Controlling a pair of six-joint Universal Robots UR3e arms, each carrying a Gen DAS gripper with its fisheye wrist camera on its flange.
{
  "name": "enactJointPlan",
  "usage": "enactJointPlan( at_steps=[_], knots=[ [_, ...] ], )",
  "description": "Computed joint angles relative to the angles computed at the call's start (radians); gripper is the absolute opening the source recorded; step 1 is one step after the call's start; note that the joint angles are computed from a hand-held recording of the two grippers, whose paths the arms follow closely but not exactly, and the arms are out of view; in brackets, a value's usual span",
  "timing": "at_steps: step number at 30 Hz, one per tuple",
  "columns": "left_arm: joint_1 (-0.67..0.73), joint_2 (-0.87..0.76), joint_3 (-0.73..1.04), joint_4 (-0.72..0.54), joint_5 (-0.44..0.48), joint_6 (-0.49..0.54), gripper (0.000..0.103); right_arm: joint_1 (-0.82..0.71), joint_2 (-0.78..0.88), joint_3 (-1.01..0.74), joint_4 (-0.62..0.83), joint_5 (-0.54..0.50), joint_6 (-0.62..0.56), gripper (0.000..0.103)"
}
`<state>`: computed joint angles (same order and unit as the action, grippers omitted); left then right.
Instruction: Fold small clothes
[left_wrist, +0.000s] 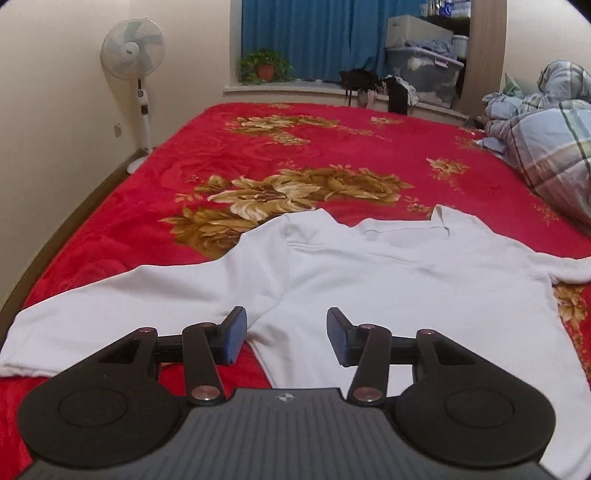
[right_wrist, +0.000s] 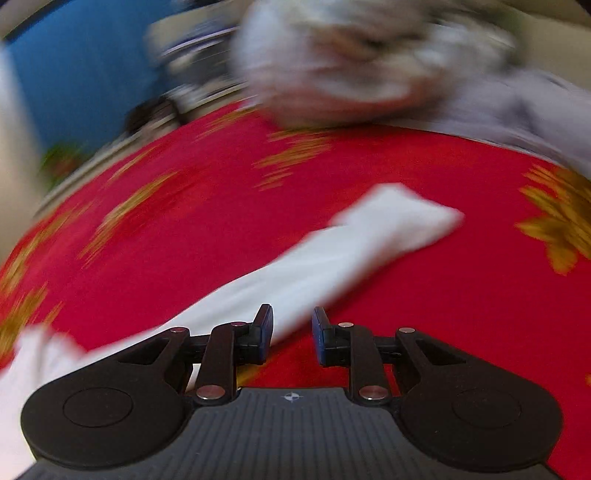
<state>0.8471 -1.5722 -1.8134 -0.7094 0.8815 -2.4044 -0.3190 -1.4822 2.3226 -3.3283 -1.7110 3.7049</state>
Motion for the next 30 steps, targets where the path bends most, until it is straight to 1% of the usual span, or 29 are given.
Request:
enactJointPlan(
  at_steps=[2, 3, 5, 6, 7, 9, 11, 15, 16, 17, 18, 20, 22, 23, 24, 25, 26, 27, 28, 29, 30],
  knots=[
    [-0.018, -0.036, 0.012, 0.040, -0.003, -0.020, 0.053, -0.159, -0.009, 0.069, -0.046, 0.123, 0.059, 0.026],
    [-0.017, -0.041, 0.013, 0.043, -0.012, -0.012, 0.053, -0.227, 0.002, 0.097, -0.077, 0.187, 0.082, 0.026],
    [-0.026, -0.080, 0.018, 0.087, -0.018, -0.008, 0.053, -0.356, 0.063, 0.133, -0.167, 0.335, 0.113, 0.025],
    [-0.036, -0.098, 0.022, 0.111, -0.018, -0.006, 0.053, -0.395, 0.106, 0.137, -0.224, 0.385, 0.115, 0.025],
    [-0.042, -0.106, 0.021, 0.124, -0.017, -0.003, 0.053, -0.412, 0.146, 0.117, -0.252, 0.410, 0.117, 0.026],
    [-0.054, -0.124, 0.018, 0.156, -0.014, -0.003, 0.053, -0.427, 0.222, 0.067, -0.292, 0.436, 0.125, 0.028],
    [-0.065, -0.136, 0.019, 0.169, -0.006, 0.004, 0.053, -0.422, 0.286, 0.010, -0.312, 0.436, 0.149, 0.028],
    [-0.083, -0.159, 0.027, 0.187, 0.018, 0.001, 0.053, -0.420, 0.322, -0.081, -0.281, 0.437, 0.157, 0.026],
    [-0.087, -0.167, 0.033, 0.190, 0.024, -0.003, 0.053, -0.421, 0.316, -0.087, -0.278, 0.445, 0.163, 0.010],
    [-0.089, -0.174, 0.039, 0.191, 0.026, -0.005, 0.053, -0.435, 0.306, -0.073, -0.295, 0.472, 0.159, 0.003],
    [-0.091, -0.179, 0.043, 0.194, 0.028, -0.010, 0.053, -0.432, 0.291, -0.064, -0.320, 0.466, 0.154, 0.003],
    [-0.090, -0.180, 0.043, 0.195, 0.027, -0.010, 0.053, -0.409, 0.259, -0.077, -0.365, 0.410, 0.150, 0.003],
    [-0.088, -0.176, 0.045, 0.184, 0.024, -0.003, 0.053, -0.414, 0.214, -0.055, -0.471, 0.391, 0.174, 0.002],
    [-0.085, -0.172, 0.044, 0.176, 0.022, 0.004, 0.053, -0.414, 0.199, -0.051, -0.492, 0.374, 0.155, 0.002],
    [-0.085, -0.171, 0.046, 0.170, 0.022, 0.009, 0.053, -0.409, 0.177, -0.050, -0.462, 0.336, 0.139, 0.002],
    [-0.083, -0.171, 0.046, 0.167, 0.020, 0.015, 0.053, -0.408, 0.155, -0.052, -0.381, 0.308, 0.136, 0.002],
    [-0.081, -0.169, 0.046, 0.161, 0.019, 0.020, 0.053, -0.405, 0.132, -0.069, -0.240, 0.281, 0.122, 0.002],
    [-0.079, -0.167, 0.047, 0.155, 0.018, 0.024, 0.053, -0.388, 0.116, -0.113, -0.042, 0.229, 0.092, 0.002],
    [-0.077, -0.165, 0.046, 0.149, 0.016, 0.029, 0.053, -0.370, 0.127, -0.145, 0.086, 0.178, 0.075, 0.002],
    [-0.073, -0.161, 0.044, 0.145, 0.013, 0.034, 0.053, -0.375, 0.126, -0.141, 0.131, 0.177, 0.077, 0.003],
    [-0.069, -0.159, 0.045, 0.138, 0.011, 0.038, 0.053, -0.389, 0.124, -0.112, 0.092, 0.195, 0.073, 0.002]
  ],
)
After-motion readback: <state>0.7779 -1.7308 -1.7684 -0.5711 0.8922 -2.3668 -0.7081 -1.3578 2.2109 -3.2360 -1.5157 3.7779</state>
